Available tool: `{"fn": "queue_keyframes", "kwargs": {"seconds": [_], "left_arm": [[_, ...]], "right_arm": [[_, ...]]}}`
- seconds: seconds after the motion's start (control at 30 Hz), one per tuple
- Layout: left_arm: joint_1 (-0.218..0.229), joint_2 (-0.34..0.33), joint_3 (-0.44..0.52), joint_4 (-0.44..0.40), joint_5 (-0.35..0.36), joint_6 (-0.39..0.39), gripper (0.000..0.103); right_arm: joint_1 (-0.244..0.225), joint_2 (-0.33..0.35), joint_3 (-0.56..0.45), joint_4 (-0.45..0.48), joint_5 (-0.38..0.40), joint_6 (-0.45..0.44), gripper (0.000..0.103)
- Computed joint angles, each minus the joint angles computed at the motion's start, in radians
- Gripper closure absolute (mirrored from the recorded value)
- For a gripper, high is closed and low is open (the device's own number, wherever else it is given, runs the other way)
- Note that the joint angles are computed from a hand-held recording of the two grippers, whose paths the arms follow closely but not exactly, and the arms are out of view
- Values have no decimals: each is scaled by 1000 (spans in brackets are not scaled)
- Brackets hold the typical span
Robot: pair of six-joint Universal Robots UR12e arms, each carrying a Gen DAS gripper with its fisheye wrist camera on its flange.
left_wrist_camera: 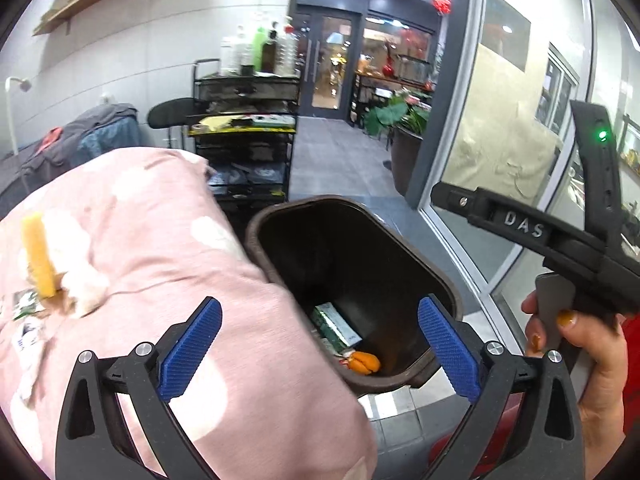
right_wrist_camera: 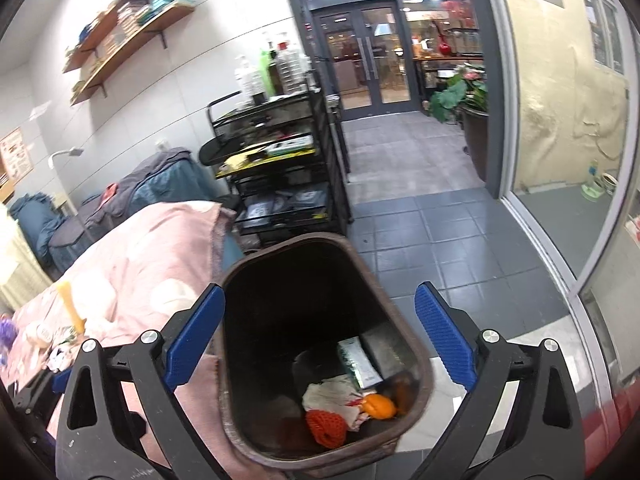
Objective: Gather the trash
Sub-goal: 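Grasp the white wrapper with the left gripper while the right grasps the tissue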
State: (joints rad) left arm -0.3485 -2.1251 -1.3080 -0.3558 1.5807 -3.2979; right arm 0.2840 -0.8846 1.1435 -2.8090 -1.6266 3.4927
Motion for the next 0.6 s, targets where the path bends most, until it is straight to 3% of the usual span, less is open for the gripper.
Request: {"fn": "queue_keyframes", "kwargs": {"seconds": [0.23, 0.6], "left_arm": [[19, 65, -106, 96, 75, -62, 6], [56, 162, -269, 158, 206, -184, 6]], "right_arm": [[25, 23, -41, 7, 95, -54, 9], [76, 70, -134, 86, 243, -164, 8]]}}
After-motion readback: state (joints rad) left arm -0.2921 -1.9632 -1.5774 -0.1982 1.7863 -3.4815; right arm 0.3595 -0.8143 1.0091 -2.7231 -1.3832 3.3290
